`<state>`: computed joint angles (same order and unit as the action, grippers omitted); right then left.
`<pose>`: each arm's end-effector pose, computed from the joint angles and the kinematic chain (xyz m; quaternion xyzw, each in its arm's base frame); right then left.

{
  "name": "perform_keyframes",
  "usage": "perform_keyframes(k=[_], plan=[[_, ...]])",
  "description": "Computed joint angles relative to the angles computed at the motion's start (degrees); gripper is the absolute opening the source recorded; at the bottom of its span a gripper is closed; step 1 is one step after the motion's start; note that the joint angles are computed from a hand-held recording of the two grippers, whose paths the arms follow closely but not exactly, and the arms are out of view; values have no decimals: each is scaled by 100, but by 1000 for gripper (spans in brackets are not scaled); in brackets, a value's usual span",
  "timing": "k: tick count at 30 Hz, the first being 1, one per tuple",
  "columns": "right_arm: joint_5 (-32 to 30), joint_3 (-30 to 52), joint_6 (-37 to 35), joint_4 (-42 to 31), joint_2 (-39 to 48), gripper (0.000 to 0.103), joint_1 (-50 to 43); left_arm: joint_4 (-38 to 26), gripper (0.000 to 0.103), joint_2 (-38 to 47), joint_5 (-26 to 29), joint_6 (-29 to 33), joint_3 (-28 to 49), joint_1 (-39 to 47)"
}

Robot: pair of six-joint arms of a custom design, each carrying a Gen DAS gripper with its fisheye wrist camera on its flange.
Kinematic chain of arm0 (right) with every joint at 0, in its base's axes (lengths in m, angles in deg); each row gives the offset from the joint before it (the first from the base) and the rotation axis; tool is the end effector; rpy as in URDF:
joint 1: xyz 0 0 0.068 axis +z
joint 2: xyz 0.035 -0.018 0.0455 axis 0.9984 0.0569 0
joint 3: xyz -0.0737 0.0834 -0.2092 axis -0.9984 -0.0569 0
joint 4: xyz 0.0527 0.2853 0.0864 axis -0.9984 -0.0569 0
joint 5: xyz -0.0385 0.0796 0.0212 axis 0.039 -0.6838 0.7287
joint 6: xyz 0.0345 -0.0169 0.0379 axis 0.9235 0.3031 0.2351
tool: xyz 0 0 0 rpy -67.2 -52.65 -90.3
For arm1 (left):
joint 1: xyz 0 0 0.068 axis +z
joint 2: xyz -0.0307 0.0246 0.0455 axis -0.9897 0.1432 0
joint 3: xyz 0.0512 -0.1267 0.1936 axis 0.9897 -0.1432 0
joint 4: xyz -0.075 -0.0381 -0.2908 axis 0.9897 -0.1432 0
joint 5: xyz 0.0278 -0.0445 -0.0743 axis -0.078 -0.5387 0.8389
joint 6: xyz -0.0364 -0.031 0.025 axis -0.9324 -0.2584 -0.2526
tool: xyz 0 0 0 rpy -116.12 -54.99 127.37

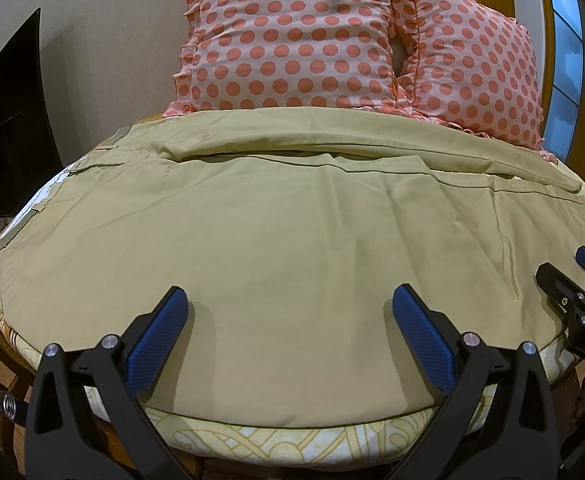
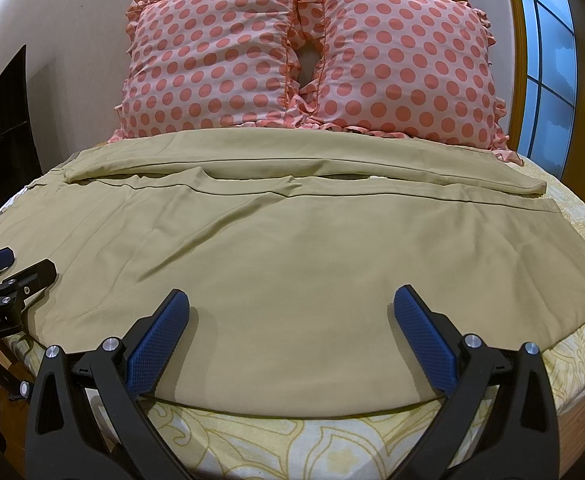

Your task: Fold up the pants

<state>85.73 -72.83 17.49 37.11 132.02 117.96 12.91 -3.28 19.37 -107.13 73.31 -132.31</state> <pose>0.2063 0.1137 0.0659 -0.0832 0.8606 0.0649 0.4982 0.1563 -0.1516 0.1010 -0.0597 0.8972 0.0434 0.4353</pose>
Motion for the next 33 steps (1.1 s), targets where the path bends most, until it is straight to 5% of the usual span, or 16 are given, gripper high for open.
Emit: perform_keyframes(k=[33], plan=[[48, -25, 13, 85, 37, 102, 47, 17, 101, 1, -20, 5, -6, -7]])
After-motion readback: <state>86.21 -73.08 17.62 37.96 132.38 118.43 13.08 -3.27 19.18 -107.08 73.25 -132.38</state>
